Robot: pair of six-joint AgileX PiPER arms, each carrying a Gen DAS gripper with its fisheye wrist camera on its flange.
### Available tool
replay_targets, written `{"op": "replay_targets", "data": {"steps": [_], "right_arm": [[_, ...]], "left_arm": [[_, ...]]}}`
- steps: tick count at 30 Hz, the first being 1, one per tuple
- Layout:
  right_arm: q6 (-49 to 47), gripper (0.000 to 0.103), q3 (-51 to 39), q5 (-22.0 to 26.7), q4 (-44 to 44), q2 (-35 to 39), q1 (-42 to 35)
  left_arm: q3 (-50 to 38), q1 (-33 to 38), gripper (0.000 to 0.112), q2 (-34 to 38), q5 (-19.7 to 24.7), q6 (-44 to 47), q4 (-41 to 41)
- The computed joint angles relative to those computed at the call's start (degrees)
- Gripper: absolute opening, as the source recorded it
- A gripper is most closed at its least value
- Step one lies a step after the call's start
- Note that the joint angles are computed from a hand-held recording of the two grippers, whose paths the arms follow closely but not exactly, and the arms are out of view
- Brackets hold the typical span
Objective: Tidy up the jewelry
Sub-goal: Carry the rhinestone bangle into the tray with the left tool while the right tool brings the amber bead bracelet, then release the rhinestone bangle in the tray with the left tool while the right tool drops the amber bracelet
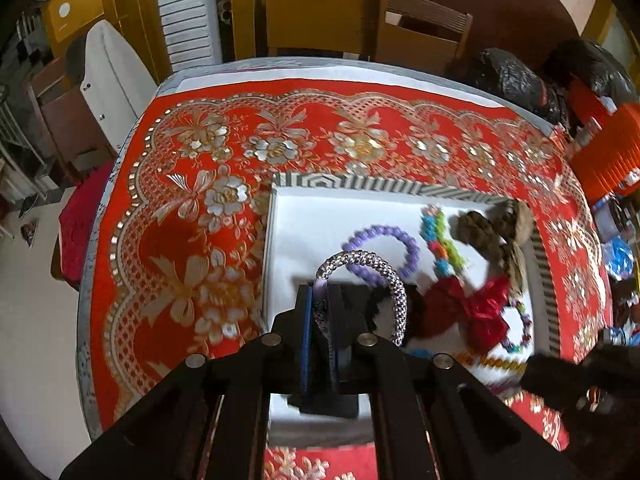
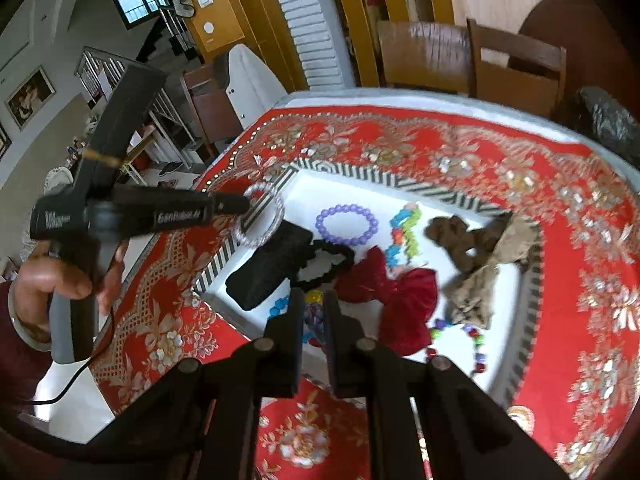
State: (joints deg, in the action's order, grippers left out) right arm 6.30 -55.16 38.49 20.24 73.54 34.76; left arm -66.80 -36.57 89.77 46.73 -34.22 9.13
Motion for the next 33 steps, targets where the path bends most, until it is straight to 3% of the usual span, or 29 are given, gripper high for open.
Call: {"op": "replay_targets", "data": {"steps": [15,22,27,30,33], "right_arm": [[-1.61,0.010,7.98,-0.32,1.07,3.49,-4.92],[-0.09,0.010,6.33,-0.85,-3.42,4.84,-2.06],[-0.95,0.010,6.61,-1.47,-2.05,5.16,-2.29],[-0.21,0.027,7.08,-1.97,-2.77,4.27,-2.48],[-0.59,0.036,8.31,-2.18,-1.42,2.02,-3.78]], "left_arm": [[-10.74,4.78,0.000,15.10,-0.86,2.24,0.88],[-12.06,4.86,0.000,17.91,-0.34,2.04,1.70],[-11.96,4.82,0.000,18.41,-0.38,1.74,1.78],[-12.07,5.00,0.000,18.42,-0.07,1.42,1.10],[-11.38,5.63,0.000,17.65,-0.15,2.20,-0.83]]}}
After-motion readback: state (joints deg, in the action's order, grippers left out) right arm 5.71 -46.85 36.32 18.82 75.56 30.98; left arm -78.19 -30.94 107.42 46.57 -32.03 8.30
